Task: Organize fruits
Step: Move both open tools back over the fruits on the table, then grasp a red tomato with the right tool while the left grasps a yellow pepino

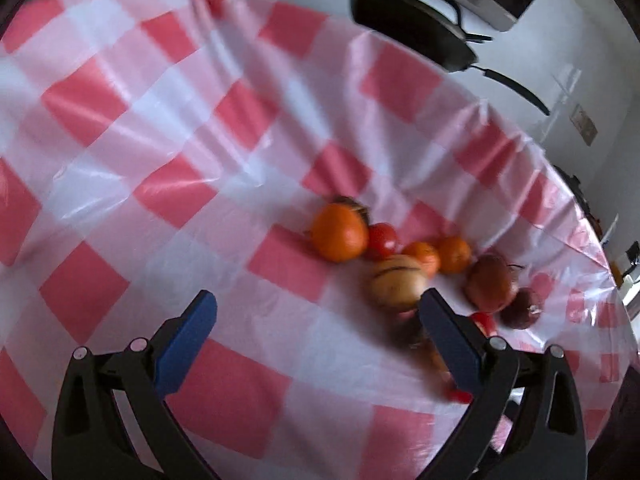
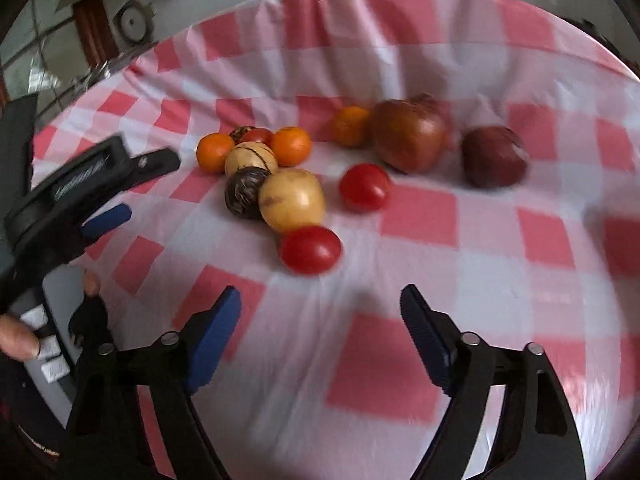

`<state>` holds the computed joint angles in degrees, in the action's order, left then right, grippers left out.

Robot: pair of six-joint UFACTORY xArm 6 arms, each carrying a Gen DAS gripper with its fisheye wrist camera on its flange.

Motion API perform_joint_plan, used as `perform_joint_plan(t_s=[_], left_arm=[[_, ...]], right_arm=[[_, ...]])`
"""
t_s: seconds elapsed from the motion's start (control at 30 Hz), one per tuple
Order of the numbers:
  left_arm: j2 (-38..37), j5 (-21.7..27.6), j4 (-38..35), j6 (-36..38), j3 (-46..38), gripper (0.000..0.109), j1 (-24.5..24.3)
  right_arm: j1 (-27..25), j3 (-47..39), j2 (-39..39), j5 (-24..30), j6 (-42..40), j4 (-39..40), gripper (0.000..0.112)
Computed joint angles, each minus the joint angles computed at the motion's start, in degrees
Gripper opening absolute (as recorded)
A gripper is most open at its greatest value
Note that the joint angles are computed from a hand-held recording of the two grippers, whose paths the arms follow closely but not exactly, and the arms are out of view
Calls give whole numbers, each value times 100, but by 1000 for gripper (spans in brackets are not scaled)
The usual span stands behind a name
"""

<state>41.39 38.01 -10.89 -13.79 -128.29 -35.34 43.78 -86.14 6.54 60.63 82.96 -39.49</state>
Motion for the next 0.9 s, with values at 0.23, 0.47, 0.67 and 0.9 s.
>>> perform_joint_plan(t_s=[0.23, 0.47, 0.67, 0.9], left_arm=[[-158, -116, -124, 441, 232, 101, 7], [-110, 352, -253, 1075, 61, 86, -102], [-399, 54, -124, 1953, 523, 83, -373], [24, 1033, -335, 2514, -262, 52, -557]], right_arm=[[-343, -862, 702, 153, -938, 340, 51], [-324, -741, 573, 411, -893, 216, 36], [-594, 458, -294, -287, 306, 25, 36], [-812, 955, -632, -711, 1079, -153, 36]])
